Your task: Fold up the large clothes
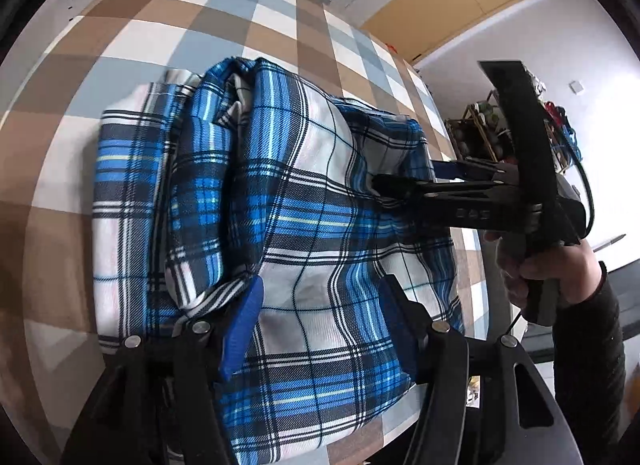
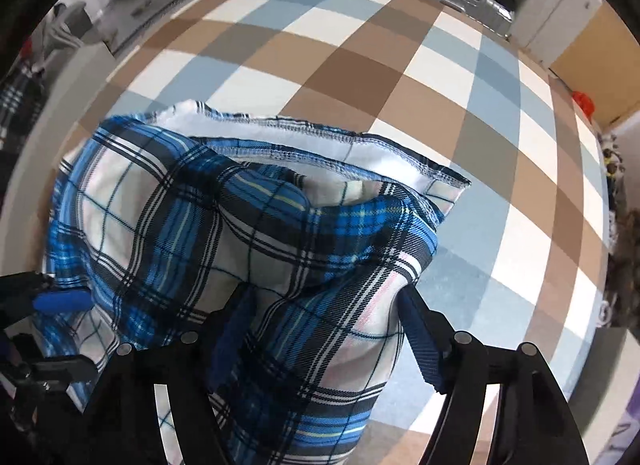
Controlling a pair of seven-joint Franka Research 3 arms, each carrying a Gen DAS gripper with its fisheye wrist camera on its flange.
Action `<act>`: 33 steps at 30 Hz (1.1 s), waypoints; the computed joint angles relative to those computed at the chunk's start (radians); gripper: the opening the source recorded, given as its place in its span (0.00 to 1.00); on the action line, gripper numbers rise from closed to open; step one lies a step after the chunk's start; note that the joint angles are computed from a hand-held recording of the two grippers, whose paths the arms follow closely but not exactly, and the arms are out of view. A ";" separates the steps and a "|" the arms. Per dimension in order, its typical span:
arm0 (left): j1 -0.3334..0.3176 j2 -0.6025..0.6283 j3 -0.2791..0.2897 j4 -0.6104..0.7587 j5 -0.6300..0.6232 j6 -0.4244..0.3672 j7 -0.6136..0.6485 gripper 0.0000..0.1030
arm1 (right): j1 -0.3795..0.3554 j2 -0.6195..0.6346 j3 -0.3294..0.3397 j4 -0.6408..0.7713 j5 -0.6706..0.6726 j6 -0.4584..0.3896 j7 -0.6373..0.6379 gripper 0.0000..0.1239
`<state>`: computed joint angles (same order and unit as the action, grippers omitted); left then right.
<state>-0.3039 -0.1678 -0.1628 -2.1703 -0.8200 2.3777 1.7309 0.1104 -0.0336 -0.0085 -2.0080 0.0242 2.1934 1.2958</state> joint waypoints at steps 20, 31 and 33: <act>-0.099 -0.161 0.041 -0.212 0.144 0.159 -0.116 0.53 | 0.090 0.164 0.045 0.209 0.354 -0.126 -0.005 0.74; -0.137 -0.223 0.107 -0.172 0.089 0.086 -0.011 0.53 | -0.009 -0.109 -0.024 0.017 0.690 -0.142 -0.180 0.79; -0.142 -0.195 0.122 -0.100 0.052 0.034 0.044 0.53 | -0.026 -0.192 -0.080 -0.062 0.773 -0.213 -0.247 0.80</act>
<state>-0.4457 -0.3625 -0.0411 -2.2700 -0.7681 2.4120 1.7753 0.0847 -0.2252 -0.0881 -2.0702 0.7969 1.9801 1.0490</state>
